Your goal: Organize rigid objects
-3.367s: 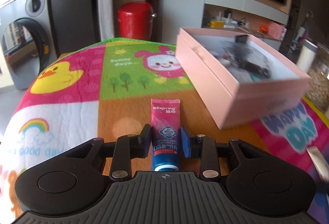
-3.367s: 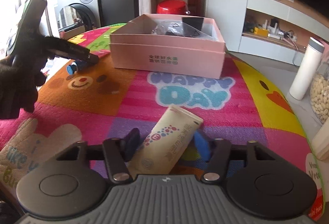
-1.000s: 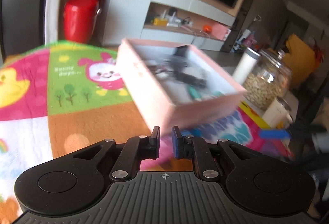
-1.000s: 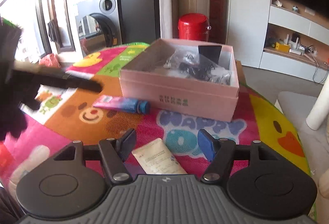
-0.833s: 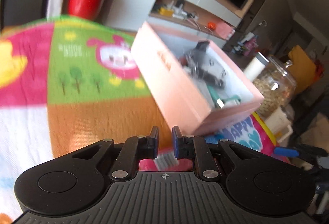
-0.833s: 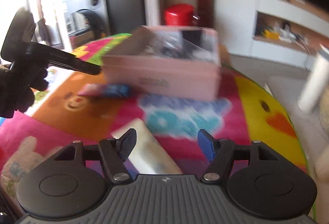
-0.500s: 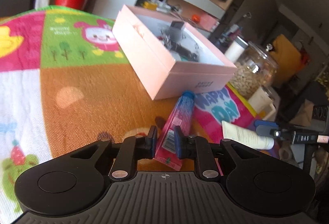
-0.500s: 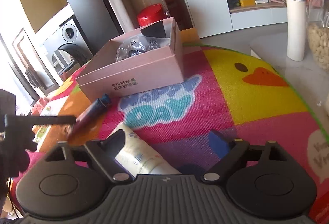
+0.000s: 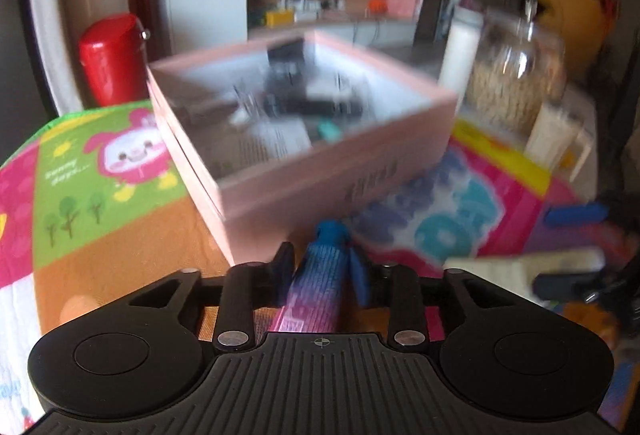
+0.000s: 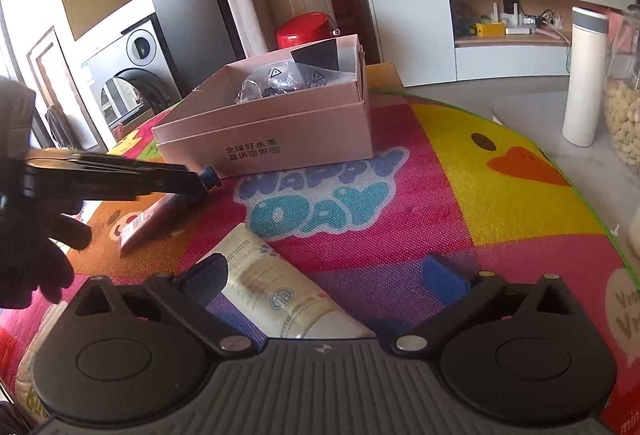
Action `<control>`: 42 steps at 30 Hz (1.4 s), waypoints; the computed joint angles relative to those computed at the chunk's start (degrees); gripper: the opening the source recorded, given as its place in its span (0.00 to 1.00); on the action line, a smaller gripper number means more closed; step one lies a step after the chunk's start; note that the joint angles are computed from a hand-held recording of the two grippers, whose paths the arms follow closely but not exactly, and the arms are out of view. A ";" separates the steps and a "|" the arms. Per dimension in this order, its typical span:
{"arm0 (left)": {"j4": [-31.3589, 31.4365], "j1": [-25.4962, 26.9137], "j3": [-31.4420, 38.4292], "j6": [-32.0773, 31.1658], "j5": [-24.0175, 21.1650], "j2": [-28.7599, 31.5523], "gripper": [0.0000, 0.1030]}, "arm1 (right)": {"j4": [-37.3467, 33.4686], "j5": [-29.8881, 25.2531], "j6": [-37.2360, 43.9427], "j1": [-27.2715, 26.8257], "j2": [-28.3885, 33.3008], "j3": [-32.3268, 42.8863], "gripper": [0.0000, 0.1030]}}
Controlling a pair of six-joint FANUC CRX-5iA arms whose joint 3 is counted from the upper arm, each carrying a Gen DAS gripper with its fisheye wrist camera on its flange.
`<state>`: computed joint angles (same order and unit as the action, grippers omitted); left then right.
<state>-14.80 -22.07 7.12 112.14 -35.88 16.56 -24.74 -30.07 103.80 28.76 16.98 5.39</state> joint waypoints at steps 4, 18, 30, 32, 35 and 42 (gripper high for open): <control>-1.87 -0.97 0.57 2.80 -2.42 -0.40 0.34 | 4.02 0.27 0.09 1.29 -0.25 -0.96 1.00; -9.45 -7.73 -1.52 18.63 -10.56 -4.96 0.31 | 9.25 -1.75 9.27 6.22 -4.15 -4.65 0.70; -10.93 -8.88 -1.82 20.24 -11.54 -5.51 0.32 | 12.17 -2.56 5.98 7.21 -2.07 -2.35 0.30; -10.68 -8.84 -3.03 19.17 -10.47 -6.34 0.31 | 14.56 -2.36 3.69 7.79 -2.71 -3.26 0.22; -12.71 -10.07 -4.82 19.58 -8.93 -7.59 0.31 | 14.65 -2.95 1.96 7.43 -3.73 -3.70 0.21; -11.81 -9.96 -11.54 21.72 -0.67 -12.67 0.30 | 10.45 -2.09 4.02 5.53 -7.20 -4.69 0.20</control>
